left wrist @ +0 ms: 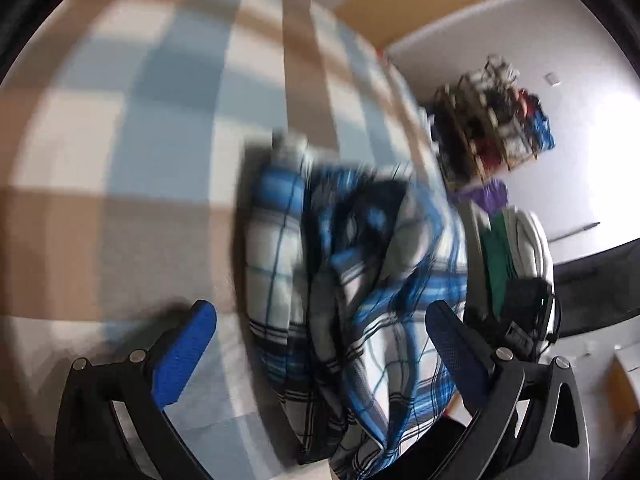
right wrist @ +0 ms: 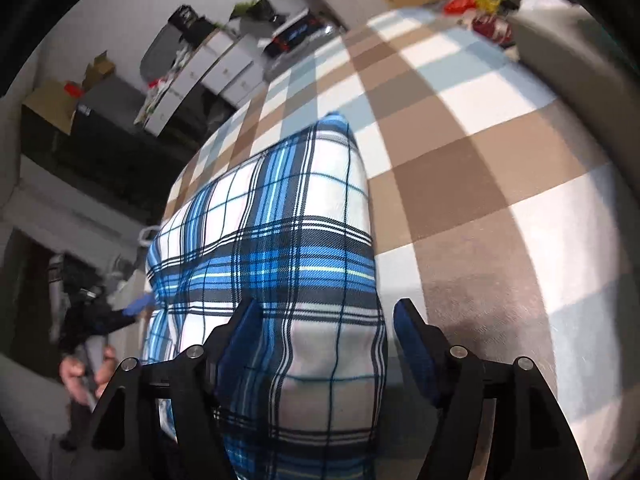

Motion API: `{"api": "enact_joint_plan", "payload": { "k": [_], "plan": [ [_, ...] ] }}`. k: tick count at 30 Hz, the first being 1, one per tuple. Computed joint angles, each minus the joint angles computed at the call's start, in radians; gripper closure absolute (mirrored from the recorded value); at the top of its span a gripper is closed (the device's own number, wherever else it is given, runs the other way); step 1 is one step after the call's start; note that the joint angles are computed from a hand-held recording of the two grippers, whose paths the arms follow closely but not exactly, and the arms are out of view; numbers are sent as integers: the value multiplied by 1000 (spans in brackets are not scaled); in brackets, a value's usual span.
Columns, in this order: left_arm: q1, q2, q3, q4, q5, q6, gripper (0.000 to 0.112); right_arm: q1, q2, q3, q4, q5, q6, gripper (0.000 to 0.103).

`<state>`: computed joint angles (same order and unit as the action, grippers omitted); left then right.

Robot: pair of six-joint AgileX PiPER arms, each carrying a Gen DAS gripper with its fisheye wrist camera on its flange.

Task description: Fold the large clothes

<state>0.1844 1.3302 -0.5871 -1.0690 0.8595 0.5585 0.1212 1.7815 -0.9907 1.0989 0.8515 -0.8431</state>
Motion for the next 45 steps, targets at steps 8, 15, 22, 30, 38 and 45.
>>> {"api": "enact_joint_plan", "payload": {
  "k": [8, 15, 22, 30, 38, 45],
  "plan": [
    [-128, 64, -60, -58, 60, 44, 11, 10, 103, -142, -78, 142, 28, 28],
    [-336, 43, -149, 150, -42, -164, 13, 95, 56, -159, -174, 93, 35, 30],
    [-254, 32, -124, 106, 17, -91, 55, 14, 22, -111, -58, 189, -79, 55],
    [-267, 47, -131, 98, 2, -106, 55, -23, 167, -140, 47, 305, -104, 52],
    [-365, 1, -153, 252, -68, -274, 67, 114, 86, -177, -167, 138, 48, 48],
    [-521, -25, -209, 468, -131, -492, 74, 99, -81, -49, -85, 62, -68, 77]
  ]
}}
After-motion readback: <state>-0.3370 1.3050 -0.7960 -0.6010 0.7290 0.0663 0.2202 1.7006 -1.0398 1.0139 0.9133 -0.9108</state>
